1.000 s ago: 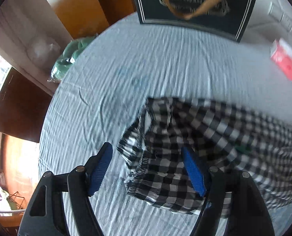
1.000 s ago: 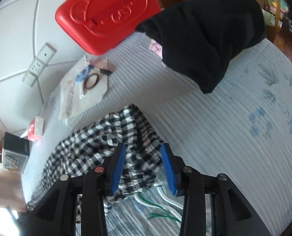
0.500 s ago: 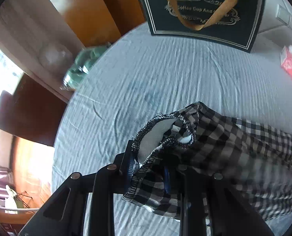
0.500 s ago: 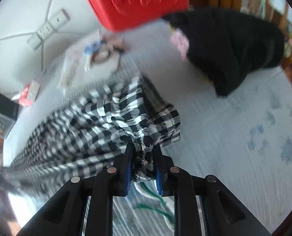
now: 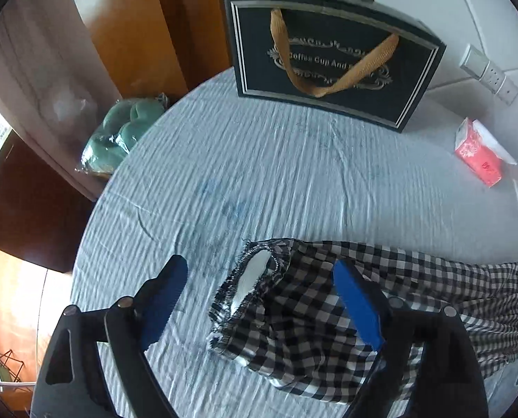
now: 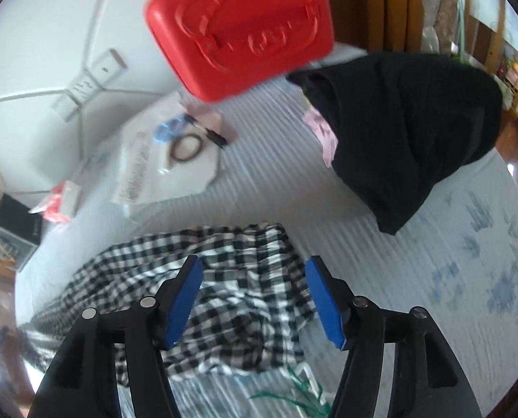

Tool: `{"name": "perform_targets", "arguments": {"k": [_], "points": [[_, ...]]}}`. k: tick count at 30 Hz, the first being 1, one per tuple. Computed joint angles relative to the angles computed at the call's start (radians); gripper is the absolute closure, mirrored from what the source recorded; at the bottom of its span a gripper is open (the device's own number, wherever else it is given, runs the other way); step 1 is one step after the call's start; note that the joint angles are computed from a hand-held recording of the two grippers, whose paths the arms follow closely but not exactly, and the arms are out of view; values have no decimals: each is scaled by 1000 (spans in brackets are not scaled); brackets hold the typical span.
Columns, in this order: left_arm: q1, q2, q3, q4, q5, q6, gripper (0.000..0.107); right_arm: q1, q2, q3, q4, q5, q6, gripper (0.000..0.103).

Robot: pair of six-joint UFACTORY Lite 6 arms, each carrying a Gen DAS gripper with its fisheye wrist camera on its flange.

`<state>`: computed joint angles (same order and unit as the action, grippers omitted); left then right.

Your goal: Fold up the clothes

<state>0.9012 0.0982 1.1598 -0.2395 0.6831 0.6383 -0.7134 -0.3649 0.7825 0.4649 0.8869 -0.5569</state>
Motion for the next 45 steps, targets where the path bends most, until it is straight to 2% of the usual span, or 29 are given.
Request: {"name": "perform_targets", "arguments": {"k": [3, 4, 5, 6, 7, 8, 10, 13, 15, 16, 17, 18, 20, 21, 22, 23, 24, 27, 30, 34, 37, 42, 45], "points": [[-53, 52, -36, 96, -53, -97, 21, 69, 93, -17, -51, -76, 72, 41], [-62, 59, -48, 123, -65, -111, 26, 89, 113, -35, -68, -105, 87, 41], [-79, 63, -72, 172, -88, -144, 39, 108, 131, -51, -77, -124, 96, 50], [-100, 66, -97, 252, -117, -210, 75, 121, 143, -58, -73, -116, 88, 67], [-113, 71, -115, 305, -137, -256, 91, 133, 154, -64, -69, -108, 80, 96], [-115, 74, -115, 317, -146, -281, 91, 133, 134, -66, -45, -94, 53, 99], [-100, 89, -87, 295, -169, -298, 91, 89, 66, -58, 49, -86, -28, 99], [-108, 177, 17, 393, -213, -470, 91, 51, 100, -8, 126, -135, -44, 99], [-96, 238, 107, 337, -187, -475, 91, 65, 139, 3, 111, -172, 7, 91], [-77, 270, 167, 246, -139, -418, 91, 61, 141, 0, 107, -174, 25, 86], [-55, 284, 205, 157, -87, -348, 90, 56, 143, -2, 103, -176, 44, 80], [-31, 292, 237, 76, -34, -284, 82, 52, 145, -4, 99, -177, 62, 79], [33, 248, 239, -73, 48, -140, 56, 8, 90, -36, 138, -146, 39, 77], [64, 208, 215, -114, 77, -86, 28, -35, 21, -72, 164, -112, 5, 74], [94, 166, 188, -149, 101, -35, 4, -73, -37, -103, 179, -82, -19, 65], [119, 118, 146, -166, 111, 6, 4, -107, -79, -128, 190, -50, -36, 54], [138, 75, 106, -161, 116, 30, 4, -143, -119, -151, 200, -14, -52, 51], [160, -34, -18, -119, 87, 72, 4, -304, -239, -224, 187, 125, -113, 50], [175, -138, -165, -107, 31, 111, 4, -438, -286, -296, 192, 203, -185, 50], [173, -179, -294, -154, -12, 154, 4, -485, -256, -363, 231, 211, -238, 48], [106, -169, -355, -98, -98, 62, 4, -468, -233, -386, 275, 190, -247, 43], [13, -88, -412, -27, -171, -72, 4, -254, -244, -455, 307, 1, -153, 42], [-6, -133, -495, -44, -260, -95, 4, -187, -261, -511, 367, -98, -154, 39]]}}
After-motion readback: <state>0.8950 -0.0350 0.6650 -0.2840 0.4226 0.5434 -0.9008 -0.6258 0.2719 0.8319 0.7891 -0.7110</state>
